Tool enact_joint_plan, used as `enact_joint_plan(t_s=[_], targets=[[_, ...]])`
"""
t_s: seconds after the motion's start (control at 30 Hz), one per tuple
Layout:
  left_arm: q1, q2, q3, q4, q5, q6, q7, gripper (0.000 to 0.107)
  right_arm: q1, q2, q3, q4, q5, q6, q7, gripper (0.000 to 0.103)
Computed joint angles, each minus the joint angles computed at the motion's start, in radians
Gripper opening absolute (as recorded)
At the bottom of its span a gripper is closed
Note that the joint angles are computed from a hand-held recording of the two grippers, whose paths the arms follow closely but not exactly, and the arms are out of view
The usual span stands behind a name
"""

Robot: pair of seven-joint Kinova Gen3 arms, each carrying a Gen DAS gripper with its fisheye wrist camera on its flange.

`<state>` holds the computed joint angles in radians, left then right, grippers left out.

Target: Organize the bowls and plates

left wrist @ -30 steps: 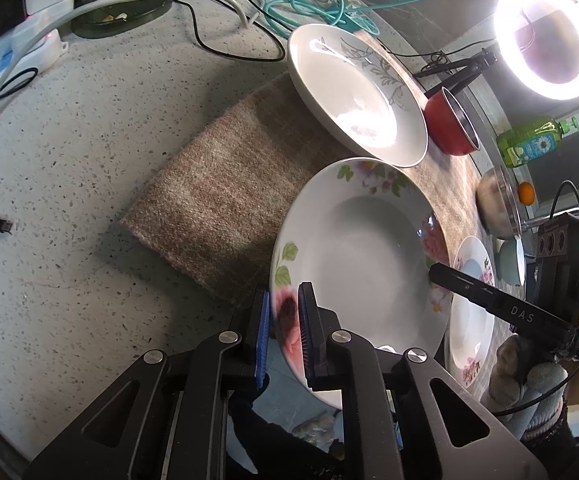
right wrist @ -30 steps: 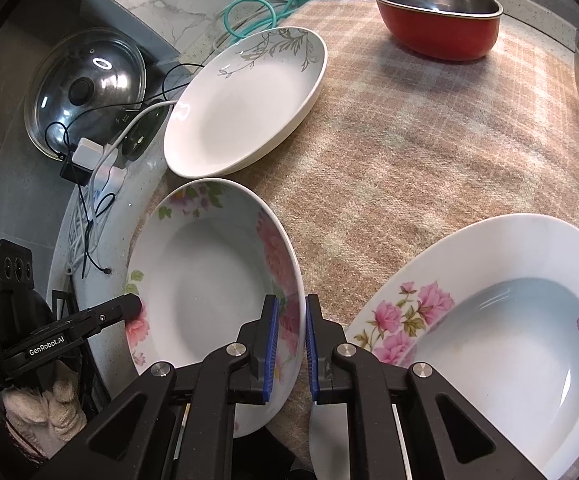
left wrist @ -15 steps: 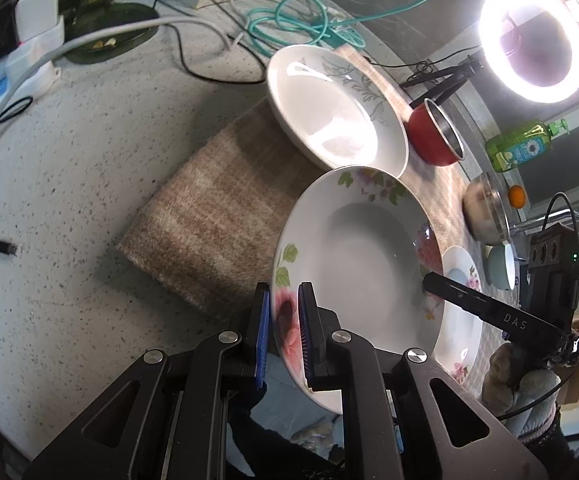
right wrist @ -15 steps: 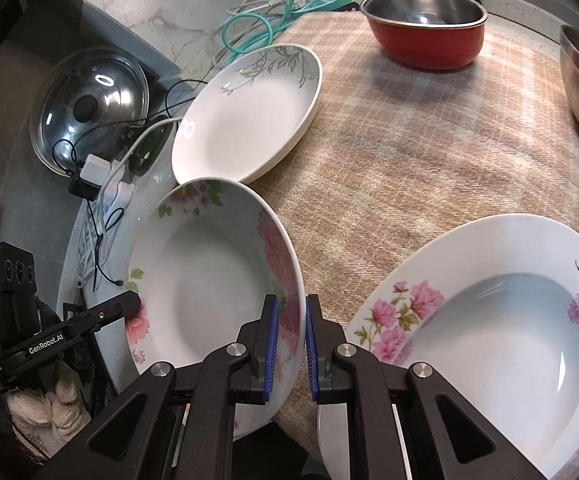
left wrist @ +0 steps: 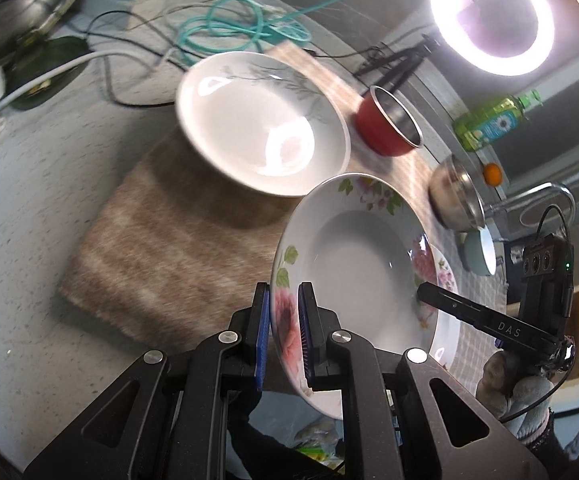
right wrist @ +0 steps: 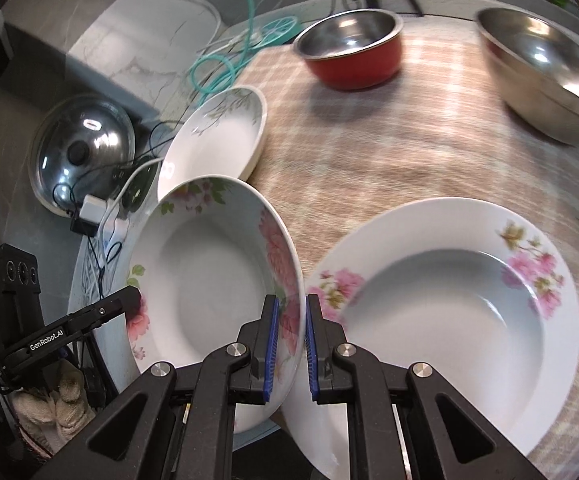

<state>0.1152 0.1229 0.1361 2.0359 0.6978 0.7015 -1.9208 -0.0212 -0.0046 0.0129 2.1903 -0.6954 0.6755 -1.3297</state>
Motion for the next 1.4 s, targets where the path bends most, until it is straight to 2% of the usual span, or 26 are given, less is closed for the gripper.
enact_joint_plan(t_s=[0.8, 1.13, 1.4], targets=[[0.117, 0.157, 0.101, -0.173, -0.056, 0.044, 0.012, 0.012, 0.094, -0.200, 0.145, 0.145, 0.129, 0.030, -0.135, 0.012], [0.161, 0.209, 0.126, -0.216, -0.092, 0.050, 0.041, 0.012, 0.130, -0.228, 0.205, 0.187, 0.150, 0.045, -0.123, 0.012], [0.182, 0.232, 0.133, -0.231, -0.122, 0.048, 0.062, 0.012, 0.151, -0.223, 0.222, 0.202, 0.145, 0.046, -0.097, 0.012]])
